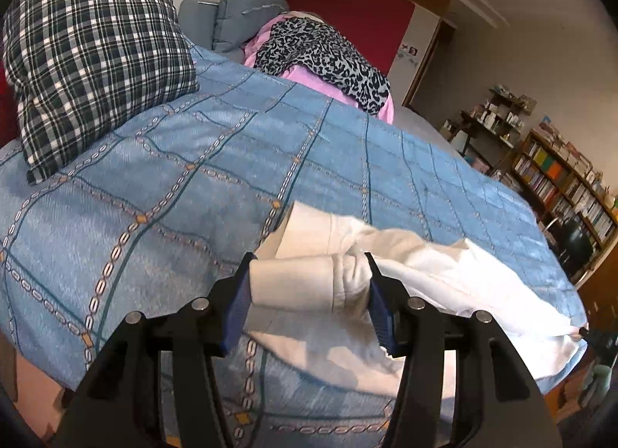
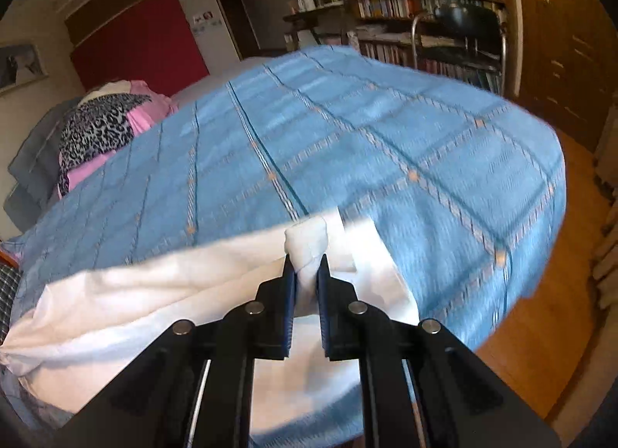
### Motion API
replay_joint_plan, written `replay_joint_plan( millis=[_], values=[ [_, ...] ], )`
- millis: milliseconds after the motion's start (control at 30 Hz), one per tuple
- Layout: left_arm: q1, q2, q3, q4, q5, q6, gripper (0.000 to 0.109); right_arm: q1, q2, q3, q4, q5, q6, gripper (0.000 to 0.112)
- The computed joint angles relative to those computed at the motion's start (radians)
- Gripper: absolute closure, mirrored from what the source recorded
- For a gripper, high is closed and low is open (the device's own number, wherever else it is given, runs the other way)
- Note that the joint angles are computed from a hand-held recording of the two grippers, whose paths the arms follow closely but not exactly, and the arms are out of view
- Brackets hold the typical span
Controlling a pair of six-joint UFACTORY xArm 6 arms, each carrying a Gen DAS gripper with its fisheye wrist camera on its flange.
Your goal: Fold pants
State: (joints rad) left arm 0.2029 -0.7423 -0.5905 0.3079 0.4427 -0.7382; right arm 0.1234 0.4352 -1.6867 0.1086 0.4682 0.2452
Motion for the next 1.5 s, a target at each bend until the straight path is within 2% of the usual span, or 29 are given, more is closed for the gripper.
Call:
replay_joint_plan(
  millis=[100, 233, 267, 367, 433, 533, 600, 767, 833, 867, 900, 1000, 1100, 1233, 1333, 1367, 1400, 1500],
  values=[
    [-0.008, -0.031, 0.027, 0.012, 0.032, -0.01, 0.047, -0.003, -0.037, 0.075, 0.038, -0.018, -0.017, 0.102],
    [0.005, -0.072, 0.043, 0.046, 0.063, -0.048, 0.031, -0.01, -0.055, 0.115, 0.124, -0.014, -0.074, 0.099],
    [0.015, -0.09, 0.046, 0.055, 0.077, -0.063, 0.03, -0.015, -0.054, 0.115, 0.152, -0.007, -0.074, 0.095],
    [0.041, -0.114, 0.029, 0.072, 0.111, -0.108, 0.026, -0.031, -0.06, 0.121, 0.19, 0.011, -0.03, 0.067],
    [0.047, -0.118, 0.01, 0.11, 0.129, -0.145, 0.024, -0.038, -0.085, 0.156, 0.239, 0.008, -0.039, 0.067],
    [0.031, -0.062, -0.059, 0.199, 0.131, -0.219, 0.02, -0.041, -0.113, 0.195, 0.33, 0.012, -0.076, 0.066],
    [0.003, 0.005, -0.113, 0.22, 0.098, -0.226, 0.015, -0.042, -0.127, 0.215, 0.436, 0.011, -0.126, 0.066],
    [-0.097, 0.209, -0.237, 0.197, -0.015, -0.133, 0.012, -0.047, -0.128, 0.224, 0.662, 0.03, -0.174, 0.061],
    [-0.136, 0.283, -0.272, 0.156, -0.058, -0.069, 0.012, -0.056, -0.13, 0.232, 0.756, 0.047, -0.187, 0.059],
    [-0.156, 0.321, -0.29, 0.131, -0.072, -0.037, 0.012, -0.06, -0.131, 0.235, 0.799, 0.053, -0.197, 0.053],
    [-0.175, 0.355, -0.304, 0.101, -0.087, -0.007, 0.012, -0.063, -0.122, 0.226, 0.825, 0.057, -0.188, 0.052],
    [-0.225, 0.44, -0.343, 0.038, -0.091, 0.063, 0.012, -0.071, -0.102, 0.203, 0.881, 0.065, -0.179, 0.052],
    [-0.261, 0.479, -0.351, 0.01, -0.108, 0.1, 0.012, -0.068, -0.082, 0.167, 0.859, 0.075, -0.154, 0.052],
    [-0.283, 0.498, -0.344, -0.056, -0.12, 0.169, 0.012, -0.063, -0.038, 0.106, 0.785, 0.109, -0.081, 0.052],
    [-0.287, 0.493, -0.322, -0.086, -0.115, 0.205, 0.012, -0.059, 0.008, 0.051, 0.678, 0.122, 0.024, 0.054],
    [-0.286, 0.49, -0.313, -0.091, -0.103, 0.213, 0.012, -0.055, 0.02, 0.036, 0.652, 0.12, 0.045, 0.065],
    [-0.285, 0.487, -0.305, -0.095, -0.094, 0.226, 0.012, -0.053, 0.028, 0.023, 0.614, 0.128, 0.067, 0.083],
    [-0.268, 0.451, -0.258, -0.068, -0.05, 0.214, 0.012, -0.037, 0.042, -0.018, 0.468, 0.123, 0.105, 0.1]
  ],
)
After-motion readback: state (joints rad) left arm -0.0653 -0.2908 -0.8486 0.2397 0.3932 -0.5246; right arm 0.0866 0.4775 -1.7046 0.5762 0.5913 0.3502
